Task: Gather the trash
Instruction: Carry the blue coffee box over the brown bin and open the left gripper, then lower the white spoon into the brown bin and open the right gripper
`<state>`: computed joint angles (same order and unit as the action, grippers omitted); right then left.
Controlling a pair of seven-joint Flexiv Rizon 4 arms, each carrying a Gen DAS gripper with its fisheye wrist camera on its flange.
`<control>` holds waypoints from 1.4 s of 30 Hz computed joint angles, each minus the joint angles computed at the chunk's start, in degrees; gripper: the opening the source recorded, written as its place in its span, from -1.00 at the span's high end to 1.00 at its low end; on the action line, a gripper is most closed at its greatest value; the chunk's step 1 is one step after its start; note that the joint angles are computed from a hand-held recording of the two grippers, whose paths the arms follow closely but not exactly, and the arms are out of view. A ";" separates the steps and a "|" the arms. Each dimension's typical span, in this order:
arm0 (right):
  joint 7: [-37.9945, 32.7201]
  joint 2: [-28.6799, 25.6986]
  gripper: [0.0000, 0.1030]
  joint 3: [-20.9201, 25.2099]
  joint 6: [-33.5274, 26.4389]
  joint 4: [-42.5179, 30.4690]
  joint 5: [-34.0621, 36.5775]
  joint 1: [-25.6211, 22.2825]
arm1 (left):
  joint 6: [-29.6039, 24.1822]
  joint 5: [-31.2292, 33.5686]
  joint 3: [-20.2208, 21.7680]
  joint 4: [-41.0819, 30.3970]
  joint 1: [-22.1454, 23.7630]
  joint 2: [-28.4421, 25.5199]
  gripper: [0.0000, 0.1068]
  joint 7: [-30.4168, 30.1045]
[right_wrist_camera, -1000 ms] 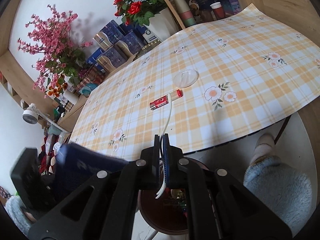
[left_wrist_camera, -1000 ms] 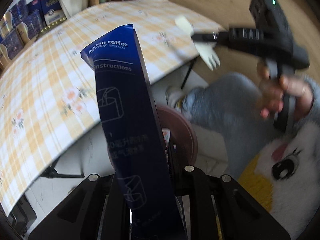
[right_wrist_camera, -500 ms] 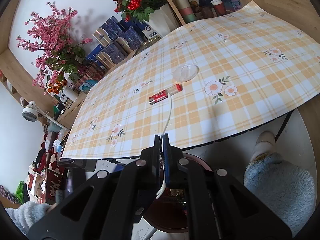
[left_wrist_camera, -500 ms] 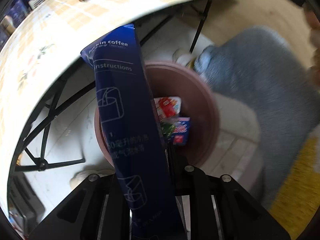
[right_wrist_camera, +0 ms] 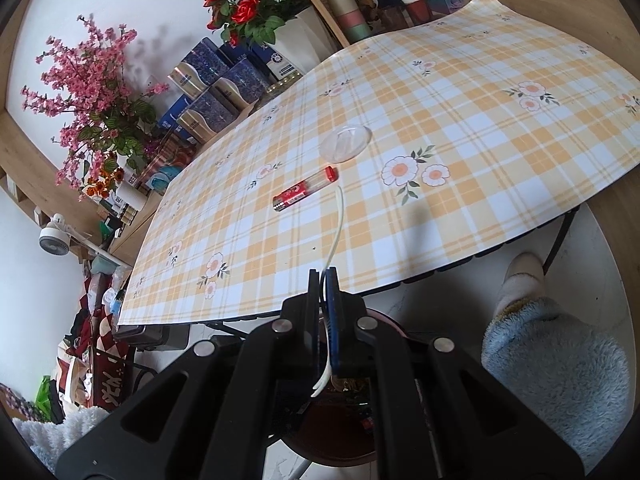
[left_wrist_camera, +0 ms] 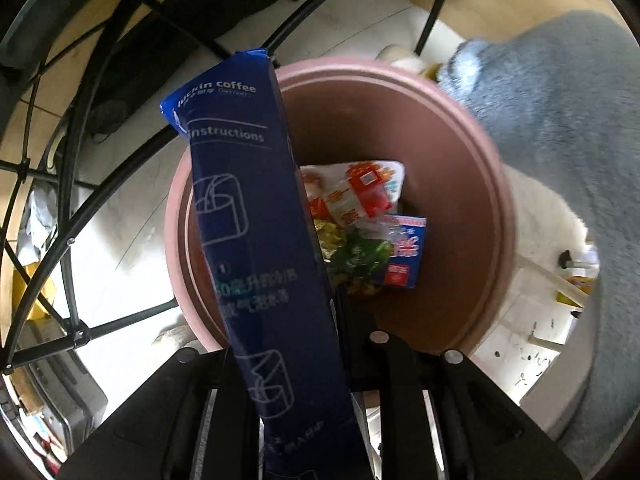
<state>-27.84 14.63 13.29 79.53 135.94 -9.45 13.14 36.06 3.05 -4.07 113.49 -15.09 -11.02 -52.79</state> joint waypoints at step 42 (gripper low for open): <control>-16.42 -8.11 0.85 1.98 -10.64 -6.56 7.83 11.59 | 40.23 -27.50 1.18 19.23 3.41 20.96 -0.82 -7.84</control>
